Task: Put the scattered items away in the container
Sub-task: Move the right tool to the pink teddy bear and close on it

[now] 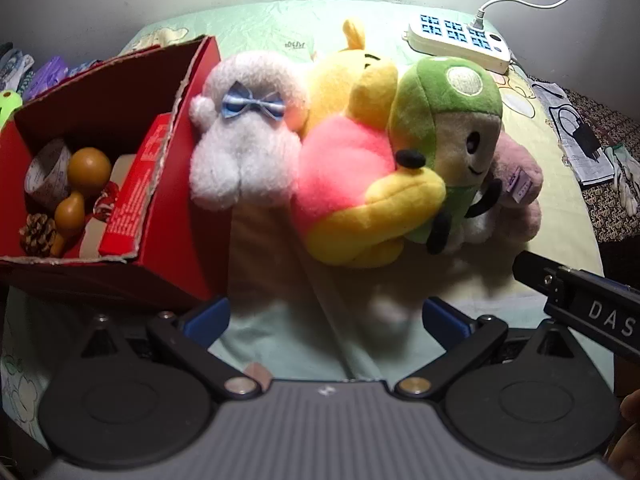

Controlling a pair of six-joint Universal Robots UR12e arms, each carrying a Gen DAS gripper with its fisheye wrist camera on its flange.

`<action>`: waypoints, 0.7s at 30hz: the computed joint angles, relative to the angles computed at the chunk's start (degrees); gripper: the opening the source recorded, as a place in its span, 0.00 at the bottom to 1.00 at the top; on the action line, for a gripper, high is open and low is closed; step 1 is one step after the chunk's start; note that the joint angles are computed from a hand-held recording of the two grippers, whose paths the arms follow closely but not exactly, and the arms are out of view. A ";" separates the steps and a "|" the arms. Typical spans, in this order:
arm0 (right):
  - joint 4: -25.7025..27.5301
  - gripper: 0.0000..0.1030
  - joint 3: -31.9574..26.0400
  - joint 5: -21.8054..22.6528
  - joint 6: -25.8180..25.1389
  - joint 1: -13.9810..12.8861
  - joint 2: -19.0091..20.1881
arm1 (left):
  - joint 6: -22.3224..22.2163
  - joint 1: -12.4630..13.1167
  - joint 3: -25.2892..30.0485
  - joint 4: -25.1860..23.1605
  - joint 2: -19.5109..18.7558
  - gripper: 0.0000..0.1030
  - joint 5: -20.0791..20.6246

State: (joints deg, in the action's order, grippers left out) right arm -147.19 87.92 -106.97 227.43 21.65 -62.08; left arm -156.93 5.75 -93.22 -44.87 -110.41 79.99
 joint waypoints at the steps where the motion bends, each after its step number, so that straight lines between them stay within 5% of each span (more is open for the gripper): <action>1: -0.05 0.64 -0.07 0.05 -0.29 -0.07 0.07 | 0.02 -0.08 0.26 -0.31 -0.16 0.99 0.13; 16: -1.96 0.63 -0.54 2.50 -1.39 -1.74 0.95 | 1.14 -0.81 1.73 1.81 -1.71 0.99 0.27; 21: -9.56 0.58 1.37 4.60 -2.66 -2.55 0.51 | 2.72 -1.09 2.19 1.68 -2.24 0.99 0.06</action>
